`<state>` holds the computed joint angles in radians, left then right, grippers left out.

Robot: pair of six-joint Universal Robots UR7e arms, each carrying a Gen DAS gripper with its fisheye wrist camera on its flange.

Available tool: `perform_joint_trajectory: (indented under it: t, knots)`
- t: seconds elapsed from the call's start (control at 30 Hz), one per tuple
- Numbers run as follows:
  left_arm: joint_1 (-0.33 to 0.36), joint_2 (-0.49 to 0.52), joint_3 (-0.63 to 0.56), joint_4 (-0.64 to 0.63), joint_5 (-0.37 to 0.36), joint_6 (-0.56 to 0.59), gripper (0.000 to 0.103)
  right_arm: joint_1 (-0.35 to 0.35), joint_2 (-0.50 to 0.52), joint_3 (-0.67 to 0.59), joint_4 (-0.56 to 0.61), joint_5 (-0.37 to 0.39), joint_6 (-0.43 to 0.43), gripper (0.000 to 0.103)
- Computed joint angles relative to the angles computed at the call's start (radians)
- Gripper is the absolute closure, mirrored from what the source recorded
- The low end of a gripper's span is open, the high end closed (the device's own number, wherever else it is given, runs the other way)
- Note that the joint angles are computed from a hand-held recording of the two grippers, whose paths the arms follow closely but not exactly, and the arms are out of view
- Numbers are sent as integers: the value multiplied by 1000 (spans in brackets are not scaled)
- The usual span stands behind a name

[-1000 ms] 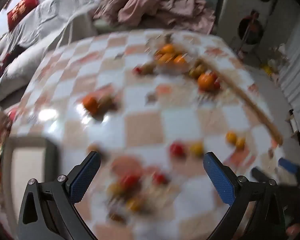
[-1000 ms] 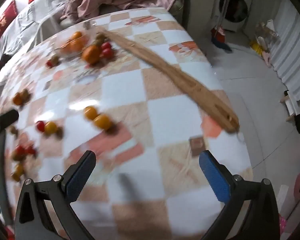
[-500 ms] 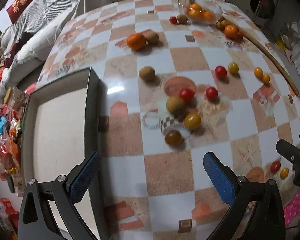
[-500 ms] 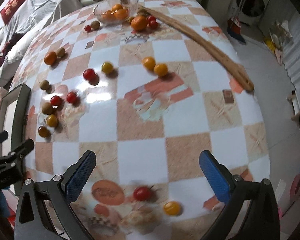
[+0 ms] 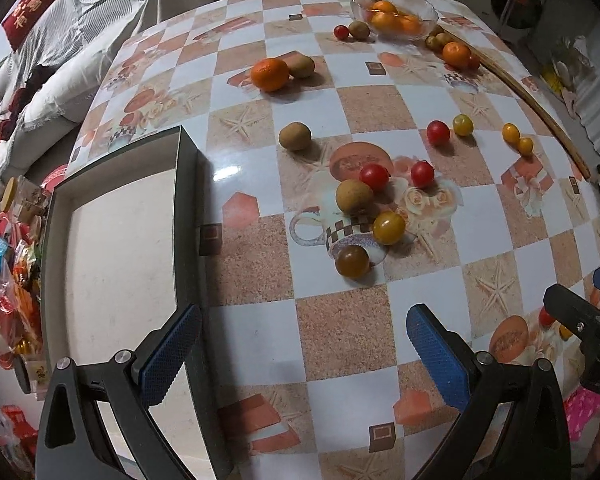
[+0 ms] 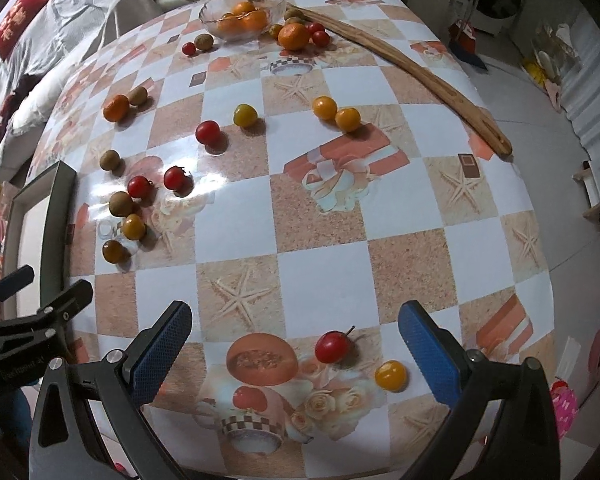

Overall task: Organize fruits
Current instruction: 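Grasp a brown kiwi with the left tool while the right grasps a red tomato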

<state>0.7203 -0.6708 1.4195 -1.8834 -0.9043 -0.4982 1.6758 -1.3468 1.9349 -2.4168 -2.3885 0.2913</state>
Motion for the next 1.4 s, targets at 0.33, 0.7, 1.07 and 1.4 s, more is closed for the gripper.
perform_joint_trajectory:
  t: [0.33,0.7,1.07,1.4]
  knots:
    - [5,2,-8,-16,0,15,0,13,10,-13,-3,-11,-1,0]
    - [10,15,-20,-4,-2,27,0,7,6,-3,-14,-12,5,0]
    - [20,33,-26,-10,-1,56,0,-8,-25,27,-24,-18,6,0]
    - [19,65,-21,-58,17,137,0,-42,-110,114,-7,-43,55,0]
